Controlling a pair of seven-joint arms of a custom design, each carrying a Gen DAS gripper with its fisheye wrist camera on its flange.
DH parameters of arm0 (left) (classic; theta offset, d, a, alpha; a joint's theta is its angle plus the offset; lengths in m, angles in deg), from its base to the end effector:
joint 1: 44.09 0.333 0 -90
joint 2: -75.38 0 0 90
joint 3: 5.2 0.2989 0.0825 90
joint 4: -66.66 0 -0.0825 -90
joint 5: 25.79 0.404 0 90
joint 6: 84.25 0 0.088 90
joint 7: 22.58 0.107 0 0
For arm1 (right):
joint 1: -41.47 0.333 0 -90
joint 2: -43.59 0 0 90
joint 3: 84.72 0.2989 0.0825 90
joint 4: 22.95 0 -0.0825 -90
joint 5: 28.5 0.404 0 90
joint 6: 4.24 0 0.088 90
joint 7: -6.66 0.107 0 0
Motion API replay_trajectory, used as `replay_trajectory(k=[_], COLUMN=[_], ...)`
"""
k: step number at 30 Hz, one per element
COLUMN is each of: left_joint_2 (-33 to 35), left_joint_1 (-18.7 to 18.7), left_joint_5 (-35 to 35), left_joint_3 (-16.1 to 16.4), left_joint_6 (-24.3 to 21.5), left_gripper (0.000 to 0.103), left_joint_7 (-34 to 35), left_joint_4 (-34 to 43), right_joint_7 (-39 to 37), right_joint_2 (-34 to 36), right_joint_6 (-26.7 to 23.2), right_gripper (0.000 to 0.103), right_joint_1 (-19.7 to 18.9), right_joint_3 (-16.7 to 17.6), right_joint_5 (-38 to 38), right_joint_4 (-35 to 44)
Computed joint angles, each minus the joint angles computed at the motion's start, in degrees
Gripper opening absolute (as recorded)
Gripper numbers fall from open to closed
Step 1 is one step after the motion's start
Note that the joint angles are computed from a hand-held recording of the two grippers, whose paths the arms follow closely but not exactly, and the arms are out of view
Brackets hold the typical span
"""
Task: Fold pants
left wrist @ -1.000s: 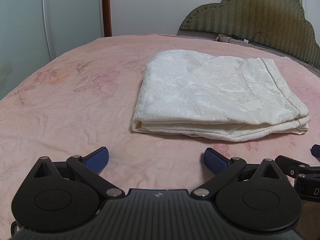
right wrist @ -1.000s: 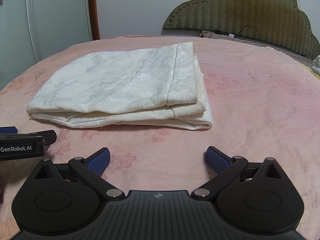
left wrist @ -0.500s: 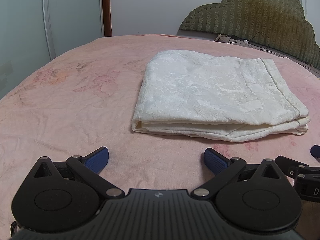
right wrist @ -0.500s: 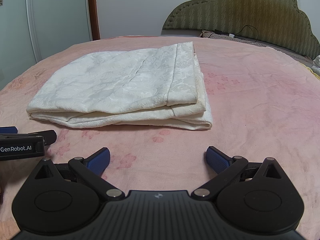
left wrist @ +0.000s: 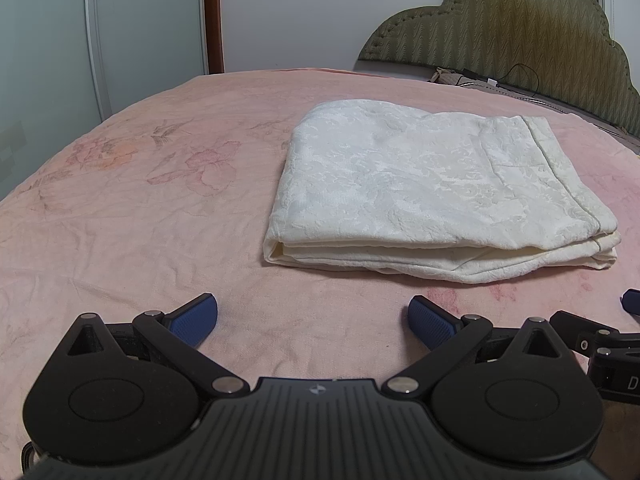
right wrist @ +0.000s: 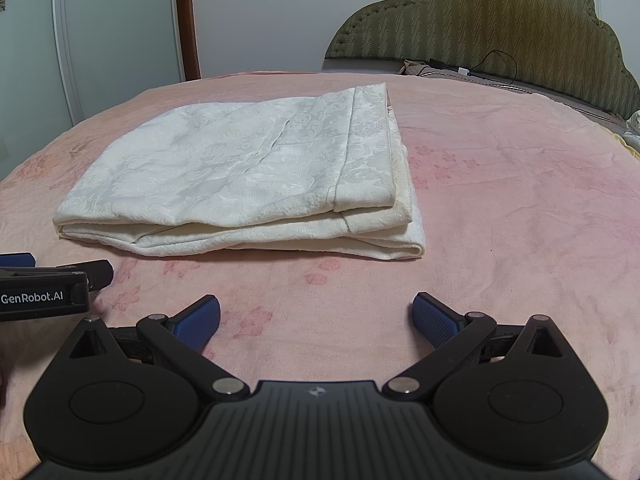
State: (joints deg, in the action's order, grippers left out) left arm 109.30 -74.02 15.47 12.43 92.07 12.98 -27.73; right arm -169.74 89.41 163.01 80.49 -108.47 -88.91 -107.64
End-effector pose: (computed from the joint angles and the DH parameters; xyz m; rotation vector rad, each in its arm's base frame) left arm 0.6897 -0.2432 0.3343 -1.6109 1.7690 -0.8350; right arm 0.6848 0.3090 0.2461 -1.5332 1.8064 -0.8632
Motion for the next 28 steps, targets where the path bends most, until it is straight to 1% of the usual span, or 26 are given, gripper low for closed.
replay_trajectory(k=[28], left_joint_2=[0.02], left_joint_1=[-0.68], left_joint_5=[-0.67], left_joint_3=[0.76], left_joint_6=[0.48], left_gripper=[0.103], left_joint_7=[-0.01], left_joint_4=[-0.26], right_joint_7=[-0.02], right_joint_2=[0.01], right_joint_6=[0.16], right_gripper=[0.103], right_joint_1=[0.28], right_joint_3=[-0.35], right_joint_5=[0.24], right_joint_4=[-0.14])
